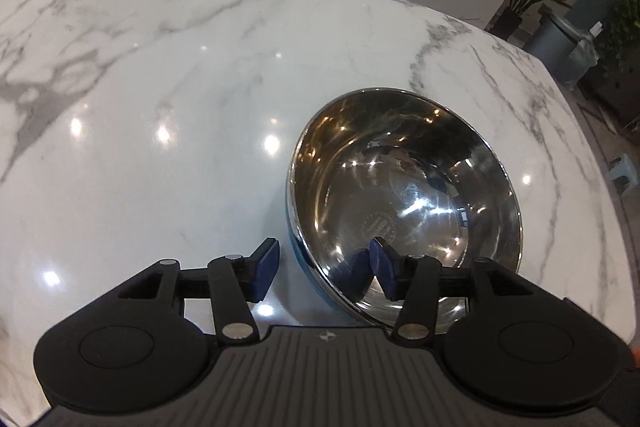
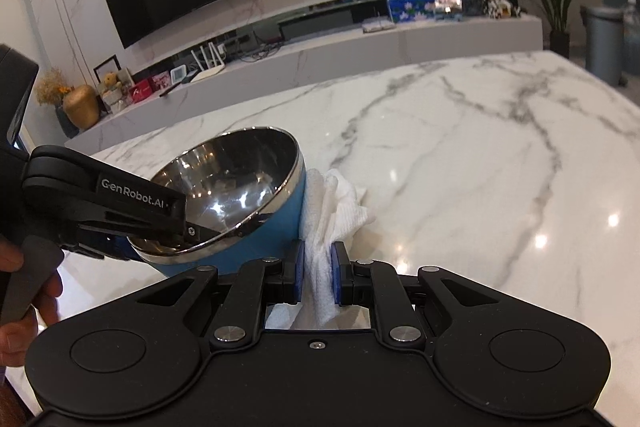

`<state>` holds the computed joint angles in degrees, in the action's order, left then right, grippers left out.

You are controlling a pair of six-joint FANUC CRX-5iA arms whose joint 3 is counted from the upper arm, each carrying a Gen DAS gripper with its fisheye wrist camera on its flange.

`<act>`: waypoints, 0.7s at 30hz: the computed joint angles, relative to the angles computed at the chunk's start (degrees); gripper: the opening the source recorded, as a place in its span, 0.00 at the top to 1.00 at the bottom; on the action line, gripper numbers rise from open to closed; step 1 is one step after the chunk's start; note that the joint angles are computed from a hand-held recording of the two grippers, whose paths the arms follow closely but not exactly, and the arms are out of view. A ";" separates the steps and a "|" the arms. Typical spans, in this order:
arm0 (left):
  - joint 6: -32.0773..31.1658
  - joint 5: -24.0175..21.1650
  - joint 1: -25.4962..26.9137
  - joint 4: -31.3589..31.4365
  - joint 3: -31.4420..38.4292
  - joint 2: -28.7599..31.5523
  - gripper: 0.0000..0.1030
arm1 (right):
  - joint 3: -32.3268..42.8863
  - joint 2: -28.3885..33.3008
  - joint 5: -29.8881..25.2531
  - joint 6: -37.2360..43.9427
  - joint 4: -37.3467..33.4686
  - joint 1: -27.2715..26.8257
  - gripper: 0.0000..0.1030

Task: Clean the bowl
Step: 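Rotate the bowl by its rim with the left tool while the right tool wipes its outer wall, then wipe the cloth up and down the bowl's blue outer wall with the right tool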

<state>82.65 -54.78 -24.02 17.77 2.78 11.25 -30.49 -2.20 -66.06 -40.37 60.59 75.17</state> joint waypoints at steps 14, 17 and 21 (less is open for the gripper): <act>-0.33 -0.12 -0.85 -3.22 1.33 -0.41 0.74 | -1.61 -1.46 -2.07 -4.14 5.18 -0.36 0.88; -1.90 0.32 -0.67 -2.54 0.98 -0.43 0.74 | -1.87 -1.79 -1.80 -3.96 5.51 -0.54 0.88; -5.68 0.77 -0.10 -0.74 0.05 -0.63 0.74 | -2.28 -2.05 0.09 -3.03 4.33 -0.74 0.88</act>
<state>76.97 -54.02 -24.12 17.03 2.83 10.62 -32.77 -4.25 -65.97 -43.39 64.91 74.43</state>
